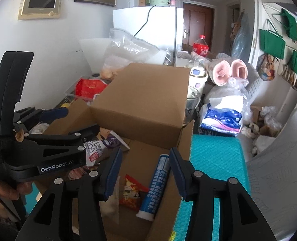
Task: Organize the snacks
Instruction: 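Withdraw both tools from the box toward the snacks on the table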
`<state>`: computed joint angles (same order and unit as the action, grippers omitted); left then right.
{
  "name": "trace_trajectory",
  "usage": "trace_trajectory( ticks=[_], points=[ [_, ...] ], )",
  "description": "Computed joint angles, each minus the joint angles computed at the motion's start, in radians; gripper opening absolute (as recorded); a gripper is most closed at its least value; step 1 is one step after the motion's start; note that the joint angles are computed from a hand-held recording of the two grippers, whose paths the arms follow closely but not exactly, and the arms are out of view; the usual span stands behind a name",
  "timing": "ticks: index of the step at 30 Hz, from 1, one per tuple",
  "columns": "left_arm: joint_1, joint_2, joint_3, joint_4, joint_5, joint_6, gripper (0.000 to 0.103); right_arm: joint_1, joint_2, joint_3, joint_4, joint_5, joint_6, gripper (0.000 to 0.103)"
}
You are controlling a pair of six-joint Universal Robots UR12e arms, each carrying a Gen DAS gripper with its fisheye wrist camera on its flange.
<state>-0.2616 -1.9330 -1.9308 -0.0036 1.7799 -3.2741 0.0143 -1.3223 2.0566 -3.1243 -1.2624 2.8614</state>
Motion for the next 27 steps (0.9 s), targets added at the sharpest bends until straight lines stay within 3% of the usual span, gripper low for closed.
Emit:
trace_trajectory(
  ticks=[17, 27],
  points=[
    [-0.064, 0.161, -0.104, 0.084, 0.087, 0.043, 0.077, -0.036, -0.169, 0.123, -0.124, 0.027, 0.011, 0.048],
    [-0.095, 0.225, -0.186, 0.104, 0.089, 0.043, 0.077, -0.063, -0.252, 0.222, -0.151, 0.021, 0.028, 0.053]
  ],
)
